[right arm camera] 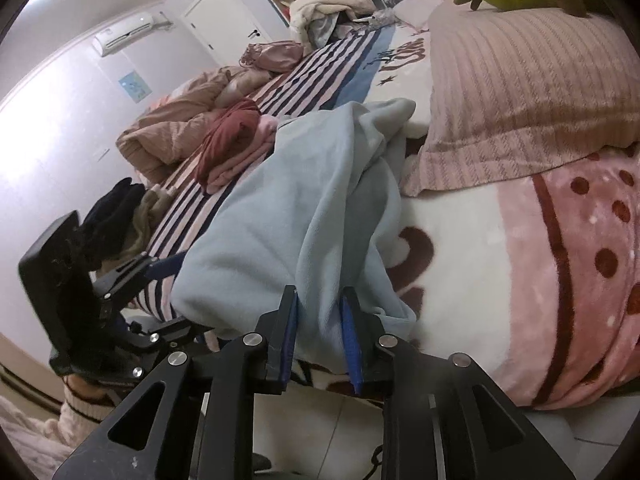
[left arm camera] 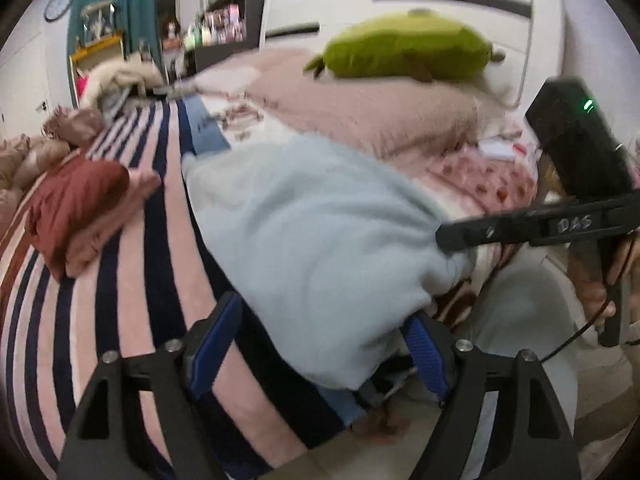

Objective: Fold small clothes

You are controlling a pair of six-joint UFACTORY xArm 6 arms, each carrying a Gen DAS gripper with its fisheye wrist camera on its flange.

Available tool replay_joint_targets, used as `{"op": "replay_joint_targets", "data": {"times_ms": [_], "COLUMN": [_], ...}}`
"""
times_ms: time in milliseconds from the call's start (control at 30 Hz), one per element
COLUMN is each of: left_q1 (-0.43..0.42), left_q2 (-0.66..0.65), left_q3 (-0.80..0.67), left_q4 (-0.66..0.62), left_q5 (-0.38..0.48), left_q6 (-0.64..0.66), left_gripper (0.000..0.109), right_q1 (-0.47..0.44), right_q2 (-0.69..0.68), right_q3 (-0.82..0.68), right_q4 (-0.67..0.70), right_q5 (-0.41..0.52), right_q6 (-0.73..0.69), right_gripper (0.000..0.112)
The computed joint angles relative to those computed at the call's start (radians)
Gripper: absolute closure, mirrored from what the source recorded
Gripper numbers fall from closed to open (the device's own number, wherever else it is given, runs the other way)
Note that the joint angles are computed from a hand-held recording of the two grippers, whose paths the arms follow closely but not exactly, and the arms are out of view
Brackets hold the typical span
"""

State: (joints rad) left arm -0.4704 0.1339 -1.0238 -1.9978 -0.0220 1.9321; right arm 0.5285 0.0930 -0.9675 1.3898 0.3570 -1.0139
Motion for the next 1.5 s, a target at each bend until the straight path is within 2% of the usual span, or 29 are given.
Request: {"op": "replay_joint_targets", "data": {"times_ms": [33,67,133,200,233,333,467,533,600,633,667,733,800,833,867,900,1000,1067,1167,1233,1300,1400,1433,1467,1500], "left_q1": [0.031,0.045,0.08,0.112,0.13,0.153,0.165,0.16,0.168,0.174,0.181,0.216,0.291,0.329,0.358,0.382,0.417,0.413,0.396,0.398,0.395,0.387,0.383,0.381,0.38], "left_q2": [-0.03,-0.04,-0.049,-0.058,-0.067,-0.083,-0.083,-0.084,-0.084,-0.087,-0.092,-0.113,-0.137,-0.138,-0.136,-0.13,-0.076,0.0,0.152,0.259,0.343,0.409,0.417,0.423,0.434], "left_q3": [0.028,0.041,0.073,0.097,0.114,0.149,0.165,0.164,0.168,0.175,0.181,0.2,0.209,0.202,0.191,0.171,0.082,-0.012,-0.179,-0.288,-0.375,-0.44,-0.451,-0.459,-0.47], "left_q4": [-0.023,-0.007,0.082,0.067,0.05,0.018,0.004,-0.003,0.053,0.103,0.15,0.257,0.333,0.361,0.369,0.381,0.42,0.477,0.621,0.687,0.744,0.759,0.753,0.753,0.756], "left_q5": [0.067,0.092,0.141,0.174,0.194,0.207,0.234,0.23,0.249,0.263,0.278,0.367,0.534,0.615,0.673,0.714,0.777,0.755,0.718,0.752,0.774,0.798,0.8,0.806,0.815], "left_q6": [0.002,-0.038,-0.165,-0.173,-0.174,-0.173,-0.164,-0.152,-0.215,-0.262,-0.308,-0.398,-0.464,-0.492,-0.504,-0.519,-0.558,-0.647,-0.834,-0.931,-1.02,-1.056,-1.048,-1.051,-1.064], "left_gripper": [0.06,0.066,0.075,0.081,0.09,0.09,0.08,0.078,0.075,0.069,0.06,0.049,0.041,0.028,0.026,0.026,0.025,0.025,0.025,0.026,0.026,0.028,0.035,0.047,0.054], "right_q1": [-0.003,-0.007,-0.001,0.011,0.016,0.024,0.018,0.013,0.019,0.009,-0.003,-0.024,-0.042,-0.052,-0.062,-0.069,-0.11,-0.135,-0.137,-0.138,-0.145,-0.146,-0.152,-0.152,-0.146], "right_q2": [0.001,0.003,0.003,0.008,0.012,0.023,0.031,0.02,0.016,0.018,0.016,0.002,-0.016,-0.019,-0.019,-0.014,0.041,0.105,0.23,0.315,0.377,0.417,0.443,0.459,0.473], "right_q3": [-0.002,-0.005,-0.007,-0.014,-0.021,-0.035,-0.029,-0.006,0.02,0.031,0.034,0.035,0.021,0.007,-0.011,-0.031,-0.123,-0.198,-0.332,-0.413,-0.481,-0.526,-0.554,-0.571,-0.587], "right_q4": [0.017,0.027,0.044,0.061,0.068,0.078,0.061,0.046,-0.049,-0.1,-0.11,-0.071,-0.018,-0.003,0.017,0.027,-0.009,-0.041,-0.206,-0.27,-0.276,-0.234,-0.212,-0.211,-0.213], "right_q5": [0.009,0.022,0.038,0.045,0.058,0.094,0.093,0.04,-0.049,-0.06,-0.044,-0.019,-0.004,0.011,0.029,0.044,0.153,0.225,0.275,0.328,0.373,0.396,0.428,0.437,0.433], "right_q6": [-0.01,-0.017,-0.038,-0.051,-0.056,-0.062,-0.027,0.003,0.091,0.142,0.155,0.117,0.051,0.028,-0.002,-0.019,0.019,0.063,0.218,0.293,0.319,0.282,0.288,0.294,0.291], "right_gripper": [0.095,0.098,0.103,0.103,0.103,0.103,0.103,0.103,0.103,0.103,0.103,0.103,0.094,0.074,0.054,0.049,0.039,0.026,0.025,0.025,0.027,0.052,0.059,0.062,0.065]}}
